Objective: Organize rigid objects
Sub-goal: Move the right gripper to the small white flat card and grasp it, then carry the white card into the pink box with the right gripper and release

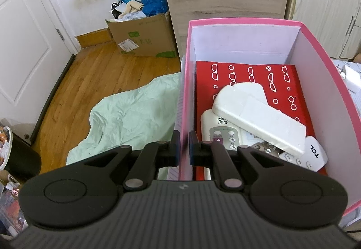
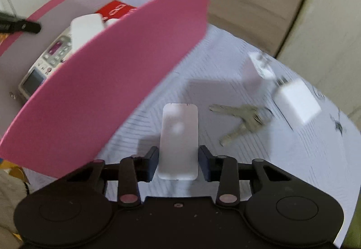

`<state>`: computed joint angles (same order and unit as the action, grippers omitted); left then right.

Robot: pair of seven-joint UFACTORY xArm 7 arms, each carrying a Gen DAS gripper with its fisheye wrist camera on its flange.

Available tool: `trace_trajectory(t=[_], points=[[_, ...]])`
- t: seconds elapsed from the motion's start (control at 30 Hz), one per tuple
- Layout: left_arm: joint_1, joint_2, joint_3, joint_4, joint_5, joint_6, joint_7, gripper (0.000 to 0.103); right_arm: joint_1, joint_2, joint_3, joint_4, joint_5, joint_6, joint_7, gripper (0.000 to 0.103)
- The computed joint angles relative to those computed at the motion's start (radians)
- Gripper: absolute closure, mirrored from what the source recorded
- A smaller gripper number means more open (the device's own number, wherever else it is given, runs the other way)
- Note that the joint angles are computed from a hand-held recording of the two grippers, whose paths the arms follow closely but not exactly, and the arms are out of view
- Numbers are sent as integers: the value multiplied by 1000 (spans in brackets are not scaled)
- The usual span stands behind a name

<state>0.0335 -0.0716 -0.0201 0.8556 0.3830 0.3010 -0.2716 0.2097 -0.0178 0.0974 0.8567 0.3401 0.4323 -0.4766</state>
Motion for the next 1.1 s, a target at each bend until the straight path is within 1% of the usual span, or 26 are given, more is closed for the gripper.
trace_trajectory(t=[0.03,0.07,0.17,0.23,0.27,0.3,0.33,0.37,0.4,0.43,0.53,0.6,0.7,0.73,0.77,0.8,0.83,0.87,0.9,0.93,0.97,1.0,1.07,1.1], points=[[0,0,0,0,1,1,-2,95,-4,2,-5,-1,23,-1,-23,60],[0,0,0,0,1,-1,-1,95,-3,7,-3,-6,27,-24,-25,59],[0,0,0,0,0,0,0,95,4,32,9,-14,41,-111,-59,48],[0,-1,0,-1,-1,-1,0,95,4,64,27,-4,142,-169,-152,49],[0,-1,0,-1,0,-1,0,95,-33,70,68,1,160,-180,-171,62],[0,-1,1,-1,-3,-2,4,95,-33,73,67,2,135,-188,-154,61],[0,0,1,0,-3,-1,5,95,8,72,25,-5,68,-207,-96,61],[0,0,1,0,-5,-1,6,95,44,67,-12,-15,35,-227,-70,61],[-1,0,1,0,-10,-1,7,95,39,52,-6,-27,43,-241,-79,61],[-2,0,2,1,-19,-1,13,95,0,36,35,-32,92,-242,-117,61],[-2,0,2,1,-20,-1,14,95,14,-14,25,-42,233,-273,-209,61],[0,-1,1,1,-11,1,9,95,46,-48,4,-42,357,-296,-296,61],[0,-1,1,2,-11,3,8,95,123,-101,-49,-21,599,-300,-471,61],[0,-1,1,2,-12,4,8,95,152,-109,-69,-3,690,-296,-544,61],[1,0,2,2,-13,4,7,95,151,-120,-61,12,780,-284,-614,61],[2,-1,2,1,-11,3,4,95,183,-133,-89,23,834,-258,-655,60],[3,1,1,2,-5,4,-3,95,196,-144,-106,35,851,-203,-653,60],[4,2,-1,3,8,4,-13,95,166,-144,-94,54,850,-118,-610,60],[5,3,-2,3,20,5,-23,95,145,-134,-95,83,823,-14,-524,60],[5,2,-3,3,26,8,-33,95,127,-121,-86,110,824,67,-463,60],[4,2,-4,4,29,11,-40,95,125,-111,-78,126,829,106,-444,60],[4,2,-4,5,33,13,-47,95,125,-99,-55,141,821,114,-445,60],[4,2,-5,5,52,14,-61,95,136,-82,0,149,758,48,-427,60],[4,1,-5,5,53,14,-63,95,142,-61,23,162,705,12,-398,60]])
